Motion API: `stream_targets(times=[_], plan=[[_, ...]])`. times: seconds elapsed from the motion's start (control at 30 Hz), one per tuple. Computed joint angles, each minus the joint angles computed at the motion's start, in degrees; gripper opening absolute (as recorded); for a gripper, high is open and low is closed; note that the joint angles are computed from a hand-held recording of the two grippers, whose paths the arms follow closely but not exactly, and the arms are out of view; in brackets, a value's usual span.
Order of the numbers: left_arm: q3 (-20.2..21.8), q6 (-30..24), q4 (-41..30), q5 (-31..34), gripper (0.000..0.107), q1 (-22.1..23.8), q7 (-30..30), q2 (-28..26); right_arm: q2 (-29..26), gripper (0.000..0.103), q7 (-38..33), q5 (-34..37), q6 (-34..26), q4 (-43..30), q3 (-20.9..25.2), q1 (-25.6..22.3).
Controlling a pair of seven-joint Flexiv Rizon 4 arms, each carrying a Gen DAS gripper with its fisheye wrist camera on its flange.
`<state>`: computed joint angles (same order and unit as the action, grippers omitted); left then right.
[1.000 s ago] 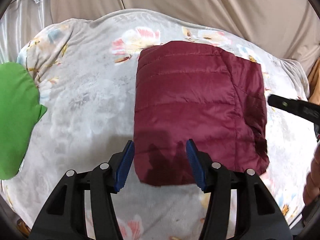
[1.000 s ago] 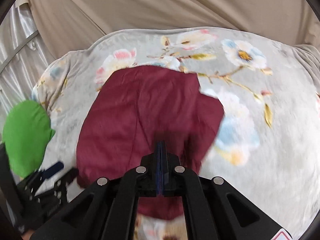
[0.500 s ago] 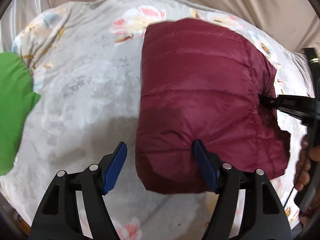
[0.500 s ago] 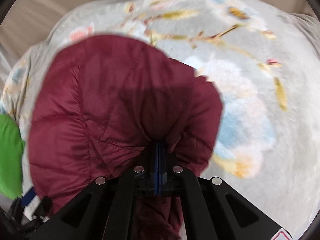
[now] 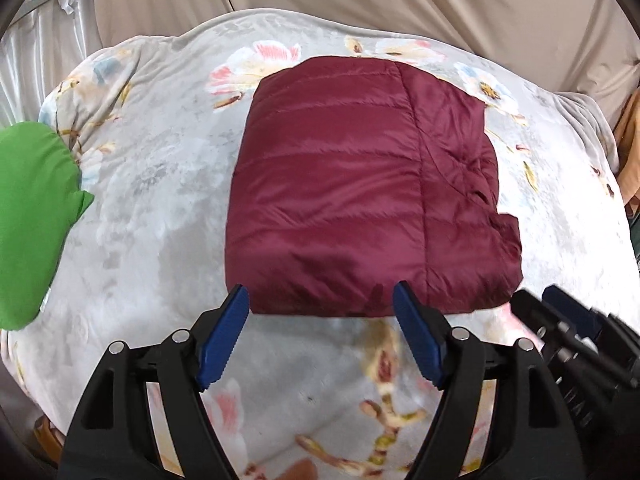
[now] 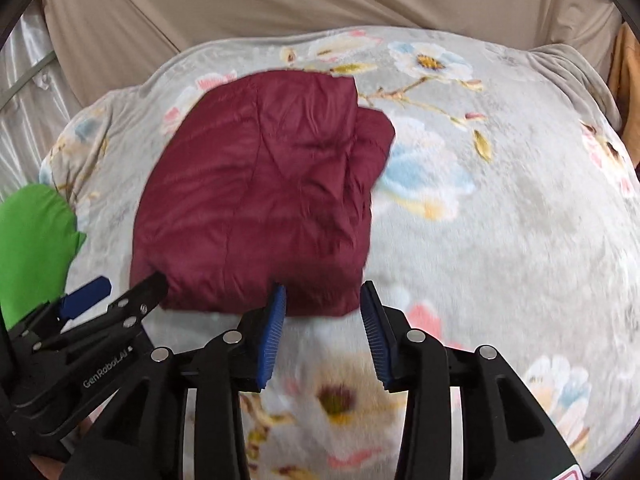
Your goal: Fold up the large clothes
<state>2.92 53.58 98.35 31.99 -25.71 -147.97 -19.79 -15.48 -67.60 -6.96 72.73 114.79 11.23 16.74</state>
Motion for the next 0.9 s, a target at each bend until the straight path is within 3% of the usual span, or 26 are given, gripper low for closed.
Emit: stream_targets(times=[0.3, 0.53, 0.9], plan=[[-0.2, -2.8, -0.8, 2.1, 0.072, -2.2, -2.9, -1.1, 1.9, 0.051, 4.7, -4.7, 3.3, 5.5, -2.2, 1.1], [-0.1, -4.2, -0.3, 3.7, 0.072, -3.1, -5.4, -1.1, 1.8, 0.051, 5.7, -6.2, 3.3, 6.7, -2.0, 0.8], [-0.5, -3.9, 0.7, 3.3, 0.068, -2.8, -7.2, -1.9, 1.9, 0.051, 12.3, -15.4, 4.2, 9.4, -5.2, 3.2]])
